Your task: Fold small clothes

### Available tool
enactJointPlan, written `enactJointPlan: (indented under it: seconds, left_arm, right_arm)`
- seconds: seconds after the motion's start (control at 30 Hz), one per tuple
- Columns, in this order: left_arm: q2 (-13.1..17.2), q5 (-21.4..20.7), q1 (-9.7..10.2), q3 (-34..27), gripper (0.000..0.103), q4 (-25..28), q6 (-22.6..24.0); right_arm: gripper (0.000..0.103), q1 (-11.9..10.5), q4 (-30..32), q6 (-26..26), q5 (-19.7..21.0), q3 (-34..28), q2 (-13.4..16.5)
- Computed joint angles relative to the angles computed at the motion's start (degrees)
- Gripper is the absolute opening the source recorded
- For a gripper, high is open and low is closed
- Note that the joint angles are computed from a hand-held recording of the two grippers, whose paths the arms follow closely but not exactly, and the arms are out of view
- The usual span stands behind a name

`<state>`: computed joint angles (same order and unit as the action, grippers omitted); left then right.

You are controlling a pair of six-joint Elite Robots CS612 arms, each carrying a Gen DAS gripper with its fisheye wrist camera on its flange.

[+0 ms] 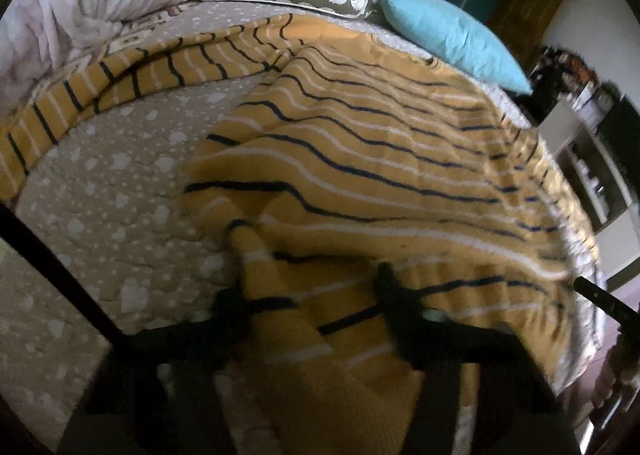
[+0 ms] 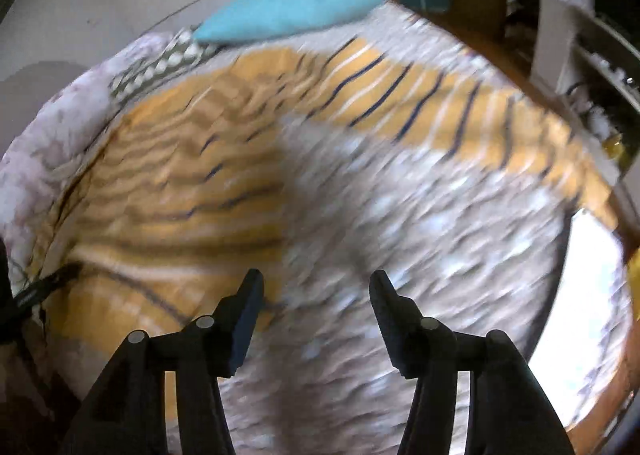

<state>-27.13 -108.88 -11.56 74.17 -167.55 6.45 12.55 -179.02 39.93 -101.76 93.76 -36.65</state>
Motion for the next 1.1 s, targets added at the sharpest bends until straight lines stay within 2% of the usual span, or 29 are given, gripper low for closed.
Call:
enactJointPlan:
  seconds: [0.03, 0.1, 0.13, 0.23, 0.27, 0.3, 0.33, 0.37, 0.4, 0.43, 0.47, 0.53, 0.7, 0.83, 0.93, 1.0, 1.03, 1.1]
  left_arm:
    - [-0.04, 0.19, 0.06, 0.07, 0.042, -0.15, 0.06]
    - [0.16, -1.51, 0.55, -0.59, 0.042, 1.01, -0.79]
    - [0.28, -2.18, 0.72, -0.97, 0.042, 1.62, -1.32]
    - [0.49, -3.19, 0.9, -1.64, 0.042, 2.57, -3.07]
    - [0.45, -2.88, 0.8, -1.52, 0.026, 2.26, -2.86]
    - [0.34, -1.98, 0.66, -1.33, 0.017, 1.89, -2.71]
    - [0.25, -2.73, 0.78, -1.47, 0.016, 2.58, -2.68]
    - [0.12, -3.7, 1.04, -1.46, 0.014, 2.57, -3.63]
    - [-0.07, -4.31, 1.25, -1.28, 0.014, 2.26, -4.17]
    - [-0.39, -4.69, 1.44, -0.91, 0.013, 1.76, -4.46]
    - [-1.05, -4.97, 1.74, 0.0, 0.012, 0.82, -4.28]
    - [-2.06, -6.16, 2.32, 1.29, 0.01, 0.38, -3.72]
    - [-4.99, -8.09, 4.02, 6.36, 0.01, -2.2, -3.32]
    - [-5.81, -7.1, 4.82, 9.33, 0.01, -2.82, -2.33]
    - [-5.47, -8.26, 5.7, 9.32, 0.011, -0.84, -1.71]
    - [-5.39, -9.13, 6.33, 9.29, 0.013, -1.02, -1.46]
    - [-5.42, -8.9, 6.44, 9.37, 0.015, -1.85, -1.33]
    - [-5.91, -7.69, 6.51, 10.47, 0.022, -5.51, -0.86]
  right_arm:
    - [0.061, 0.18, 0.01, -0.06, 0.3, -0.36, 0.39]
    - [0.068, 0.79, -0.56, 0.2, -0.57, -1.04, 1.09]
    - [0.069, 1.13, -1.4, 0.69, -0.92, -1.4, 1.5]
    - [0.069, 1.44, -5.78, 3.74, 1.49, -2.45, 3.2]
    - [0.068, 1.63, -6.47, 4.38, 1.44, -2.86, 3.69]
    - [0.062, 1.97, -6.29, 4.3, 0.75, -3.44, 4.08]
    - [0.04, 2.34, -5.53, 3.7, 0.1, -4.38, 4.46]
    - [0.028, 2.53, -4.79, 2.92, 0.13, -4.93, 4.47]
    - [0.011, 2.45, -5.15, 2.79, 0.91, -4.89, 4.49]
    - [0.009, 2.08, -6.73, 3.5, 3.06, -4.25, 4.39]
    - [0.009, 1.59, -8.23, 4.78, 5.04, -3.57, 4.23]
    - [0.008, 1.54, -10.01, 4.99, 5.95, -2.17, 3.52]
    - [0.008, 2.9, -11.25, 3.96, 8.42, 1.44, 1.58]
    - [0.008, 4.25, -10.74, 4.5, 10.57, 3.02, 1.45]
    - [0.011, 4.34, -11.04, 4.46, 12.34, 3.55, 1.86]
    - [0.013, 3.91, -13.96, 4.77, 11.99, 4.48, 1.81]
    - [0.019, 3.63, -15.27, 5.36, 11.08, 5.18, 1.49]
    - [0.03, 3.24, -16.18, 7.13, 5.76, 6.62, 0.35]
